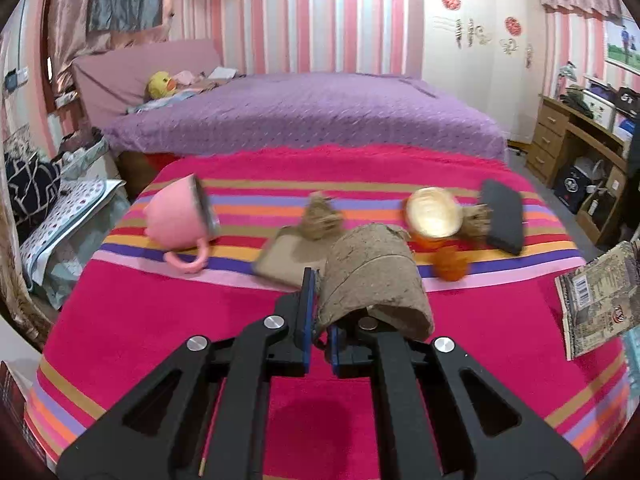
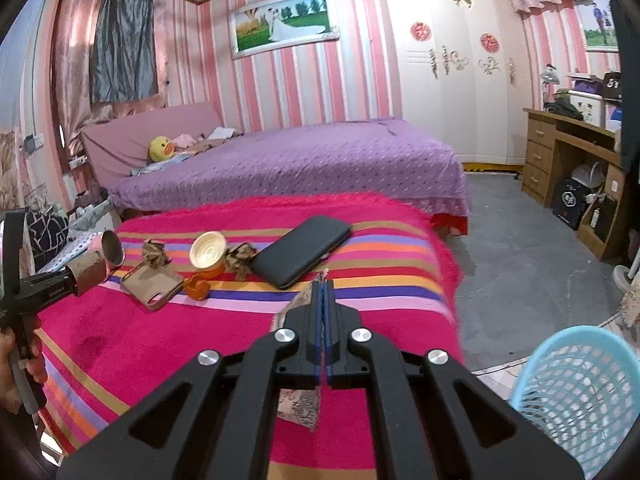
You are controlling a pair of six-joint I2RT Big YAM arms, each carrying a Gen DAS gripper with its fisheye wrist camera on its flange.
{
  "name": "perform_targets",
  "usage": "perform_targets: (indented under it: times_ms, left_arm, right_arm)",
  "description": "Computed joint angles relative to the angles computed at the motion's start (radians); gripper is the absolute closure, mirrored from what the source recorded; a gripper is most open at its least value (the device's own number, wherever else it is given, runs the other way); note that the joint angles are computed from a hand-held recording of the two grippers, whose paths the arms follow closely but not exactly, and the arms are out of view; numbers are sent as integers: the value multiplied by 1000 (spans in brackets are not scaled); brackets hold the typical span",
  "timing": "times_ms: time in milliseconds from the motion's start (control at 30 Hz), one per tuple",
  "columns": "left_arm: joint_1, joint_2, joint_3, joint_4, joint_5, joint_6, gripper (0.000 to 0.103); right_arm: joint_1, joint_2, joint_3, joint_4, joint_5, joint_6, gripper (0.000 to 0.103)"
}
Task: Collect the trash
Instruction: 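Carry the tube and packet to the blue basket and open both tools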
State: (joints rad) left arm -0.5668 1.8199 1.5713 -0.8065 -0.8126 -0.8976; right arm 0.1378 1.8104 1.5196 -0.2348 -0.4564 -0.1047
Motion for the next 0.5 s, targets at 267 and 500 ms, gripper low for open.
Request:
perform_targets:
  times_ms: [267,500]
  left_arm:
    - [-86,188,294,-57,1,58,98]
    - [-154,437,699,-153,1,158,98]
  right_arm:
    - [-119,-37,-18,19,-22,4,102]
    - [-250,-16,21,5,-25,32,102]
